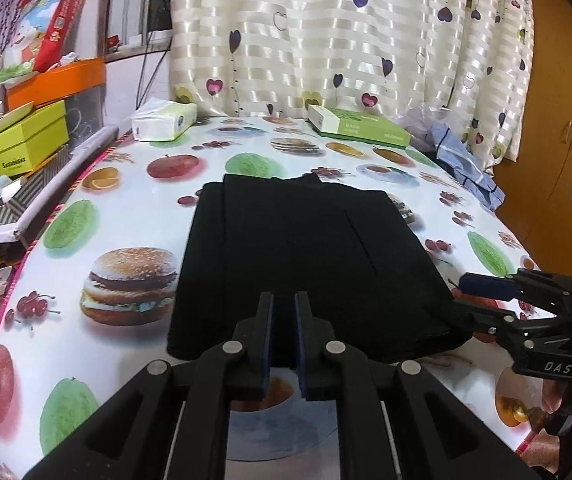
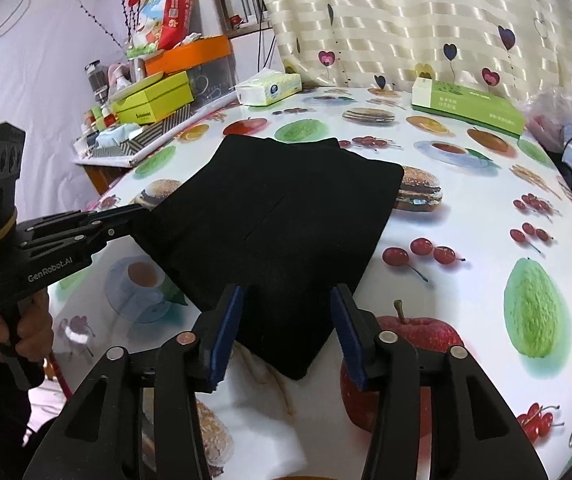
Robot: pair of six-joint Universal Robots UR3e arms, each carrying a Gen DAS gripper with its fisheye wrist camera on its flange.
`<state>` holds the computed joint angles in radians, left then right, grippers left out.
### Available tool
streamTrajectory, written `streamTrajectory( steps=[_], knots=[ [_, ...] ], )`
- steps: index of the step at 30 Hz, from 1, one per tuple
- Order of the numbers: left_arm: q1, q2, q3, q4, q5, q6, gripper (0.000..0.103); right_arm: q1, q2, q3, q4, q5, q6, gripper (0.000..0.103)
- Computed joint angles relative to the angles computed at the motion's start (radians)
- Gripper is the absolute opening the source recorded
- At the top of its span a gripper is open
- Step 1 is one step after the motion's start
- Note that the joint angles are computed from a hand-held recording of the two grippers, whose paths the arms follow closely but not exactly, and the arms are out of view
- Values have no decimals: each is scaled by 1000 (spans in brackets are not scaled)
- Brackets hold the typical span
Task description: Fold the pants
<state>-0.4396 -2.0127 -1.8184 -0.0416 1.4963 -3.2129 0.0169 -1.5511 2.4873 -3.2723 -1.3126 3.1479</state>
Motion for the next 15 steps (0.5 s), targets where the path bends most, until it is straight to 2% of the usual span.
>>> streamTrajectory(
  steps=[5,12,15],
  knots=[
    [9,12,-20,9,15,-10,24,-19,-4,7,-1,38,7,52],
    [45,5,-20,14,-2,-7,29,-85,-4,15,7,91,16,52],
    [78,-3,-11,15,-29,0,37,-122,3,5,27,120,20,52]
  ],
)
